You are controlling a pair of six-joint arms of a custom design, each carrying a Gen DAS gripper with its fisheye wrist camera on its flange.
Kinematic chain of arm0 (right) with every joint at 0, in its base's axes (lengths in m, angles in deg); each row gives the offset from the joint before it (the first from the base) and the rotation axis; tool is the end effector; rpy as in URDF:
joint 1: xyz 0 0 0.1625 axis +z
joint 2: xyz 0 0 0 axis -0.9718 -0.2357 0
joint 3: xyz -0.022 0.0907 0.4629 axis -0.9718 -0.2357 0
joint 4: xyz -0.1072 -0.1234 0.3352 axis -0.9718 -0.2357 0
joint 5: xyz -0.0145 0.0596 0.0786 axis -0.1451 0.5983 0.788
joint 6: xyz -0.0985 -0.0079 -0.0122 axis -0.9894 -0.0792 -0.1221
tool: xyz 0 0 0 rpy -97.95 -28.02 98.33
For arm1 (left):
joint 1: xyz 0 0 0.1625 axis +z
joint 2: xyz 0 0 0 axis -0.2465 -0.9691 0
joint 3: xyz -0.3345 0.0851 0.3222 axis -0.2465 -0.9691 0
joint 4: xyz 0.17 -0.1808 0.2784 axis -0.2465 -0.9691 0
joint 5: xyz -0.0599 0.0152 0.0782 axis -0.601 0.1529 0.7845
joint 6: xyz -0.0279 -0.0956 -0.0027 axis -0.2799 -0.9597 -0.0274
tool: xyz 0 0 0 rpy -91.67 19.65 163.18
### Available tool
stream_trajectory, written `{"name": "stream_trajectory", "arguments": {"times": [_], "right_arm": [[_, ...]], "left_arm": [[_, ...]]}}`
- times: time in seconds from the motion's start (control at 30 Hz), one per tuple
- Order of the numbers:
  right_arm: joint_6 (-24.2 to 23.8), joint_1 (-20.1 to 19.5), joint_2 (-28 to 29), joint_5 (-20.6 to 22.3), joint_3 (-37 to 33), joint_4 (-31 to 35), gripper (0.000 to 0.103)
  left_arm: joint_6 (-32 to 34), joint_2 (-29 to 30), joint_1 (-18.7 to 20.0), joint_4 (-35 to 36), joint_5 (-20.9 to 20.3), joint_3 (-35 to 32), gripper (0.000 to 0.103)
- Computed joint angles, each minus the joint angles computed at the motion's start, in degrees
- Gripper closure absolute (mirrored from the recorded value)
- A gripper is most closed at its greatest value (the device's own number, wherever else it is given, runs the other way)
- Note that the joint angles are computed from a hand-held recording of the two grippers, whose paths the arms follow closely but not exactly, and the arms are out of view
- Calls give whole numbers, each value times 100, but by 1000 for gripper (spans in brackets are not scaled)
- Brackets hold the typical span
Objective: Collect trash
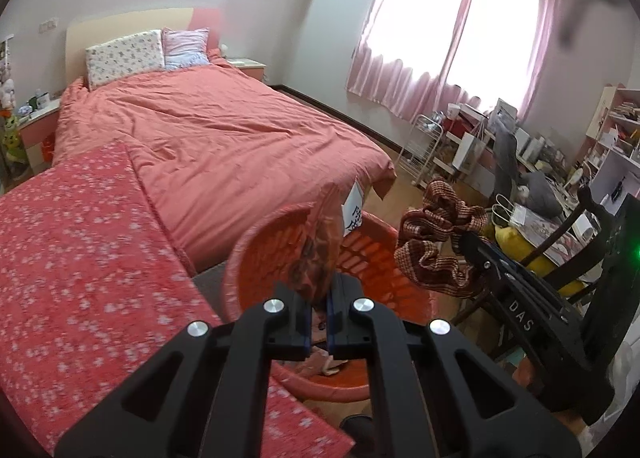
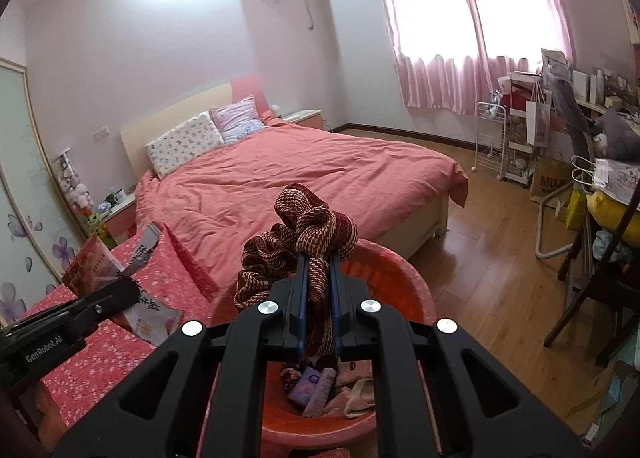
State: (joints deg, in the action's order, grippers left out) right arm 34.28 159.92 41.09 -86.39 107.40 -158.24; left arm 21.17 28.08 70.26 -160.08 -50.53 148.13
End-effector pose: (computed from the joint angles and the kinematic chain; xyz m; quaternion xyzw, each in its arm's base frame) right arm 0.0331 -0.7731 0.2549 0.1509 -0.8436 0.4653 0.2215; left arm -0.2934 -0.7802 0.0135 0.1913 0.8880 -0.3605 0.2118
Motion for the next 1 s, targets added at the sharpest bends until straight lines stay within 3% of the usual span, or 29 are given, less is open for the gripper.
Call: {"name": "stream_trajectory", "arguments": {"times": [0.27,0.4,0.57,0.73,0.83,1.0], "right_arm": [[235,-158,-3,47,-242,654,92],[469,-225,-5,119,-429,1239,86],[500,-239,-29,156,-397,1416,78],[526,-242,-119,164,-249,1300,72],[393,-190,-180,128,-52,917,55],[-40,-135,-395,295,550,104,37]], "left_arm": [[-169,440,116,830,-80,-804,94],[-304,546,173,1075,-53,-1000,72],[-344,593,219,1198,73,-1076,64],[-436,465,224,1079,195,-824,59],[-402,295,188,834,329,-470,57],[-241,-133,3,-77,667,522,43]]}}
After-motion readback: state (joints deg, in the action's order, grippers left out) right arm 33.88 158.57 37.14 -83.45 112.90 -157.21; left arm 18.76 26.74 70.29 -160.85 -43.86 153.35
